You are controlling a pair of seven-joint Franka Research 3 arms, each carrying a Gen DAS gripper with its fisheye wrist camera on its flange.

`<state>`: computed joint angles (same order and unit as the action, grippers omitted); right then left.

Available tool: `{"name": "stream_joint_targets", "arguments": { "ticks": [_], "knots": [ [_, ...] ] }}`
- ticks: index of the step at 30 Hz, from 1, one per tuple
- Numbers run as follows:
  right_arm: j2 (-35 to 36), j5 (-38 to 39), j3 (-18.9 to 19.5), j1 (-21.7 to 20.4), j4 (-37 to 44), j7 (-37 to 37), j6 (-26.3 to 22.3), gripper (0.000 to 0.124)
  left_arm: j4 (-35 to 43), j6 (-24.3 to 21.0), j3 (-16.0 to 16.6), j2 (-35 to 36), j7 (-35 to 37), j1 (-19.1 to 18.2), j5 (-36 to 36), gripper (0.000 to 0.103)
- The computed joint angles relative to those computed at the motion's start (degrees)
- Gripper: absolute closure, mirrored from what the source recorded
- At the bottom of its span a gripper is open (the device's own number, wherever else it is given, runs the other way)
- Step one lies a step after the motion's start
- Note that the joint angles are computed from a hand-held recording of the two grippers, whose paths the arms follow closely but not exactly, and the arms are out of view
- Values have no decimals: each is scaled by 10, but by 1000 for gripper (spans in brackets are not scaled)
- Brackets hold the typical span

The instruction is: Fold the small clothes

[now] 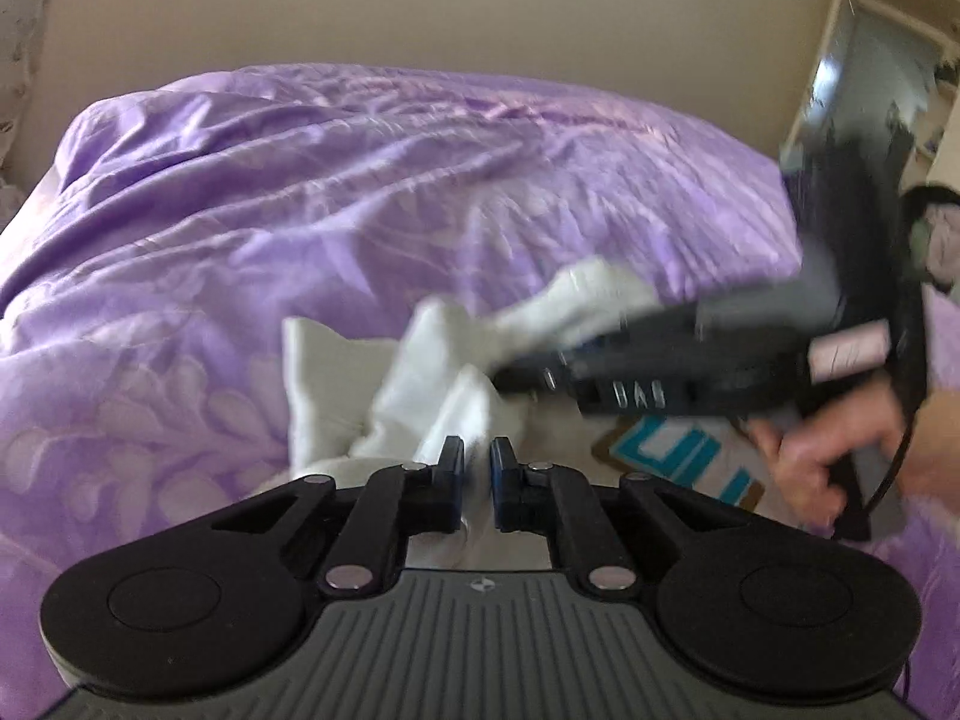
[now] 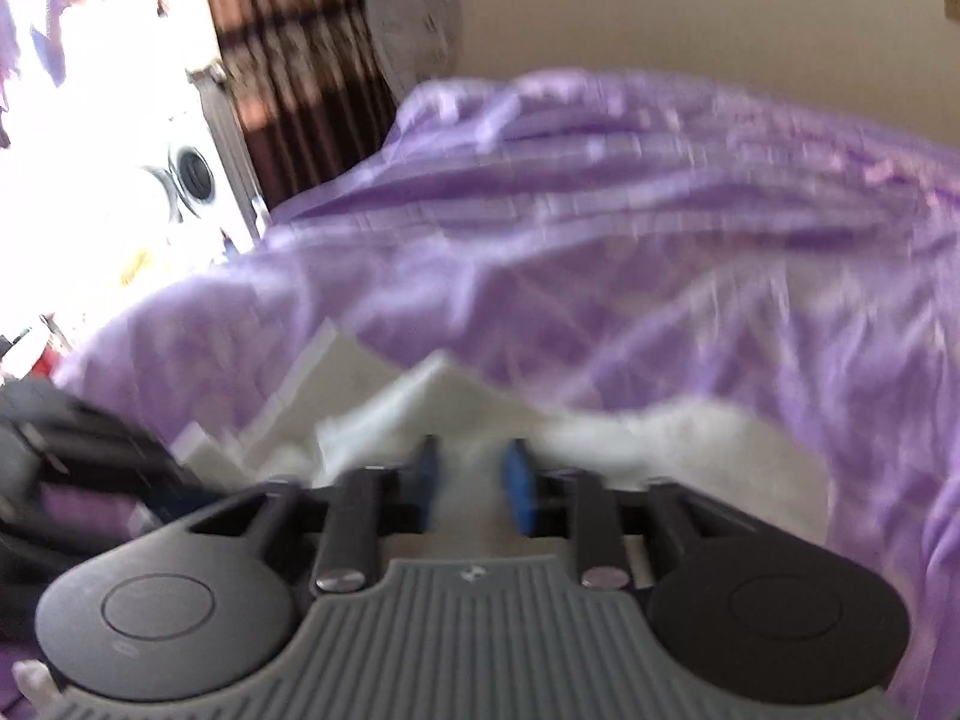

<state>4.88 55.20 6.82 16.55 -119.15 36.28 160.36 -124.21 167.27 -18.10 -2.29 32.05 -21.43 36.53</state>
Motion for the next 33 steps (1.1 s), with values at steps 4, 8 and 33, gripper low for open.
{"name": "stream_joint_targets", "arguments": {
  "ticks": [4,8,33],
  "knots": [
    [13,43,-2,-12,0,-6,-16,124,27,-32,2,5,-101,16,70,84],
    [17,63,1,-15,-1,-18,-15,124,57,-34,15,53,13,12,-111,79],
    [-101,248,-39,0,-106,-236,46,105,120,-393,-2,46,-166,-79,337,89]
  ]
}}
